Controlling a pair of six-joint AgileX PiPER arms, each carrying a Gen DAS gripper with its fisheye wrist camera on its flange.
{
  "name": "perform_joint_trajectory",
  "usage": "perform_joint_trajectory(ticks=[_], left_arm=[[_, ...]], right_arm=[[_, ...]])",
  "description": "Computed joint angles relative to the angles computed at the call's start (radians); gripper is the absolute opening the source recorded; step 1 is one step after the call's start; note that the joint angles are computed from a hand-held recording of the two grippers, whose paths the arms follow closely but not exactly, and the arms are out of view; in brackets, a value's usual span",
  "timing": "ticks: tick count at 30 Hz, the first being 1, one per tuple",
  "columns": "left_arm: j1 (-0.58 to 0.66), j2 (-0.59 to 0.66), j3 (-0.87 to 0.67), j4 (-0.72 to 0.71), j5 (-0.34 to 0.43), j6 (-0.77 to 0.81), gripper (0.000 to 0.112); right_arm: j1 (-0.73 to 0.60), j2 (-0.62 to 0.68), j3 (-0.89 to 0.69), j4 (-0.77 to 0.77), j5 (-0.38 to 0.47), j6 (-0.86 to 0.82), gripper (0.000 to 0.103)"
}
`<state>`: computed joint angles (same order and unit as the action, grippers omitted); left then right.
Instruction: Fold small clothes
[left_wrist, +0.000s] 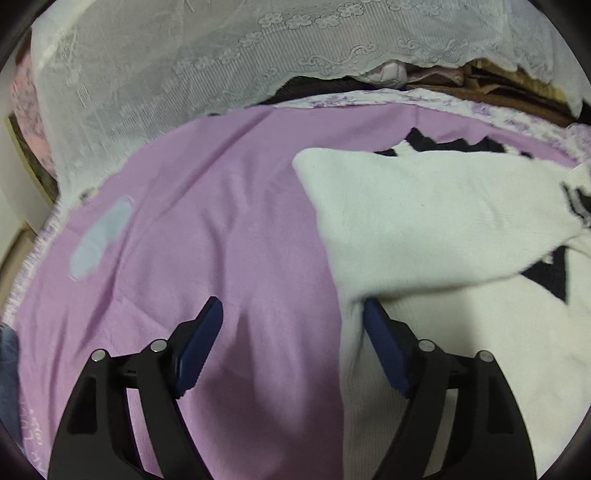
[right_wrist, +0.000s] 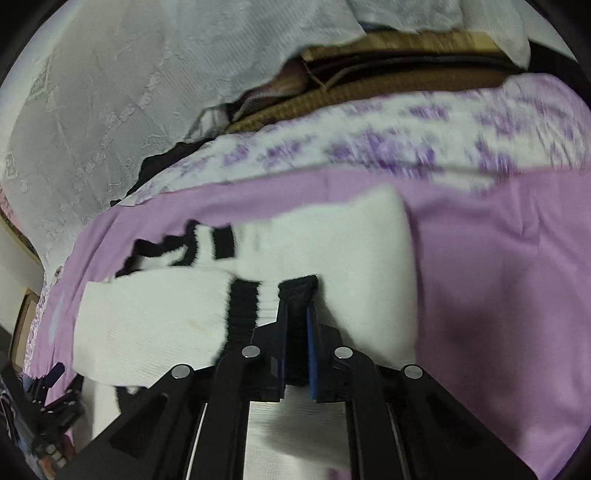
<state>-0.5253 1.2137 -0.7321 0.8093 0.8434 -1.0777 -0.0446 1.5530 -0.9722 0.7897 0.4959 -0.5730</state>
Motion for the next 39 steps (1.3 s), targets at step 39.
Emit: perform_joint_trajectory(ticks=[39], left_arm=[[0.255,0.233,-0.194,-0.346,-0.286,0.195,0.098]], right_arm=[[0.219,-0.053,-0.006,-0.317,-0.084,0.189,0.014]])
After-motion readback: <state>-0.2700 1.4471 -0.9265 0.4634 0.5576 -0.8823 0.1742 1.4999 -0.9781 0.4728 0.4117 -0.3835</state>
